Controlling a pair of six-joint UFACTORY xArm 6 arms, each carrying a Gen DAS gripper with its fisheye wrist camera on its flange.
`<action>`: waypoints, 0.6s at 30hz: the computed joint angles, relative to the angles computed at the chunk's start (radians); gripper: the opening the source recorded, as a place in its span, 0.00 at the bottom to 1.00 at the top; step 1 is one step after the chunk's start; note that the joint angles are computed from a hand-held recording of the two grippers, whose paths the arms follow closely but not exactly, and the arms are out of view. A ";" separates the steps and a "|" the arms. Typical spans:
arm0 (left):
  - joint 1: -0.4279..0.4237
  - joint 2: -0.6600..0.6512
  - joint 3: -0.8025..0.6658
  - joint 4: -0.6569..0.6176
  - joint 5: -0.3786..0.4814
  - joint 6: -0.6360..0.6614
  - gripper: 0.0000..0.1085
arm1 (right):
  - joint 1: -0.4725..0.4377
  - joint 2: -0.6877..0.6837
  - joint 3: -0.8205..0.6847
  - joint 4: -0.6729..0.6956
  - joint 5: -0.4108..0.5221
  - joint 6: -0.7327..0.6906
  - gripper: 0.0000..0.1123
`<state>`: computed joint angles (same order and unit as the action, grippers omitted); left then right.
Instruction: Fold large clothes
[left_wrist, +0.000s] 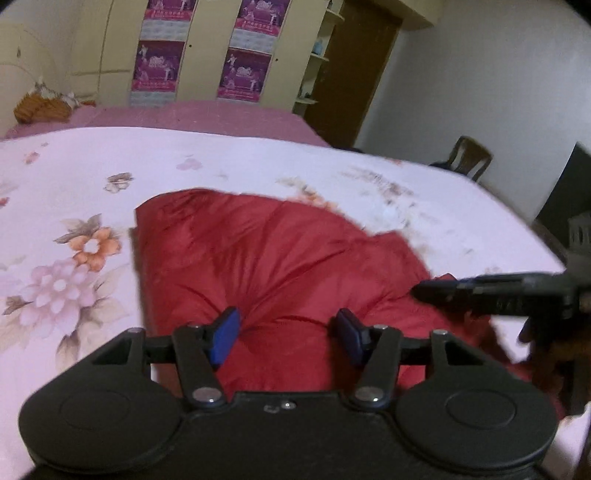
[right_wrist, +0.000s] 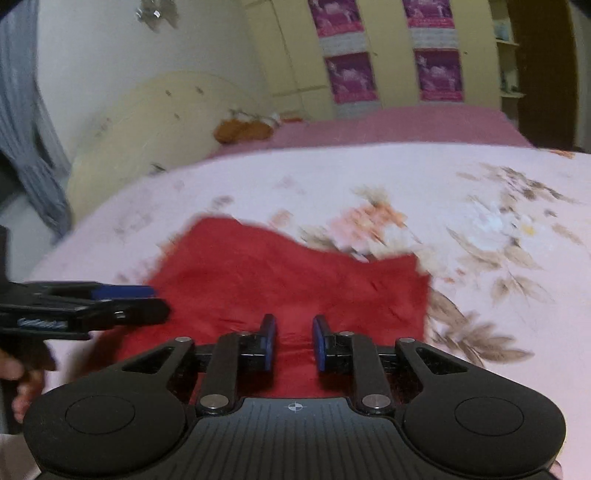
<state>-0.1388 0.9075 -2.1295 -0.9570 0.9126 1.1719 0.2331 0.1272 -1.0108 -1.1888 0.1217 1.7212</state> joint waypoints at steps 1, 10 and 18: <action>0.001 -0.006 0.016 -0.002 -0.011 0.006 0.53 | -0.007 -0.008 0.017 -0.019 0.014 0.033 0.17; 0.042 -0.314 0.416 -0.136 -0.032 0.204 0.51 | 0.016 -0.198 0.136 -0.155 -0.034 0.186 0.18; 0.042 -0.539 0.767 -0.238 -0.125 0.378 0.51 | 0.182 -0.237 0.163 -0.254 -0.036 0.230 0.18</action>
